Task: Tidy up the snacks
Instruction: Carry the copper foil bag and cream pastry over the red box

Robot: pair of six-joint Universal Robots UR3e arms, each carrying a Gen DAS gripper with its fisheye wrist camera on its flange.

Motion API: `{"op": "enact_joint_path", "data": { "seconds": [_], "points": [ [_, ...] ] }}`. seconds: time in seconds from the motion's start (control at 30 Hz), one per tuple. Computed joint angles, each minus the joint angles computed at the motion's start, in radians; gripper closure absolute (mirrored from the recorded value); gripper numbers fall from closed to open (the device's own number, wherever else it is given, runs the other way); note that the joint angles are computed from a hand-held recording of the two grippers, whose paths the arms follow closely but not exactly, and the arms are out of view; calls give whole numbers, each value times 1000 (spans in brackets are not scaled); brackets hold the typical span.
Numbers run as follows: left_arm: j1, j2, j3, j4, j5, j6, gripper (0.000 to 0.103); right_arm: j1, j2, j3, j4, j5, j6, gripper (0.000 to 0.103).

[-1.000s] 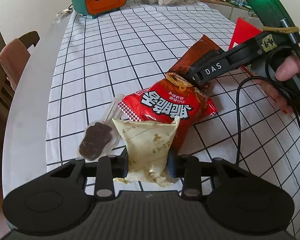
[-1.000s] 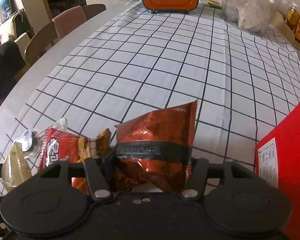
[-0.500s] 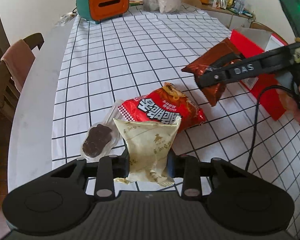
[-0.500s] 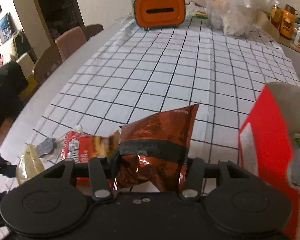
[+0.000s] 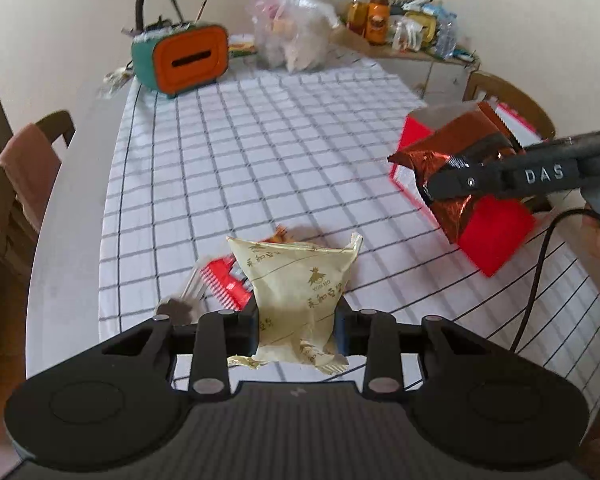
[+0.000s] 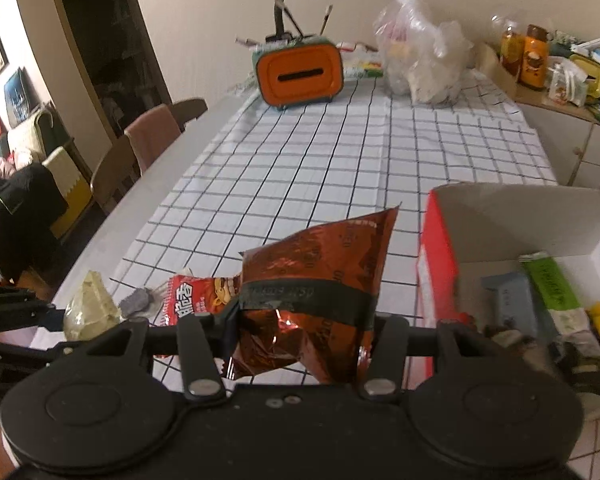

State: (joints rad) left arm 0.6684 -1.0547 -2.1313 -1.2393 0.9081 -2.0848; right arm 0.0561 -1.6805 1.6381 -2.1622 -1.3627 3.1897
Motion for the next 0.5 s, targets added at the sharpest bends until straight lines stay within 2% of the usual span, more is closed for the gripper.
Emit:
{"op": "enact_joint_path", "data": {
  "seconds": [0.23,0.5],
  "points": [
    [-147,10,60,54,17,-153,69,-144,-155,26,119,85,-93,53],
    [-473,-129,155,282,179,-477,69,-401,-304,53,278,216,-294,53]
  ]
}}
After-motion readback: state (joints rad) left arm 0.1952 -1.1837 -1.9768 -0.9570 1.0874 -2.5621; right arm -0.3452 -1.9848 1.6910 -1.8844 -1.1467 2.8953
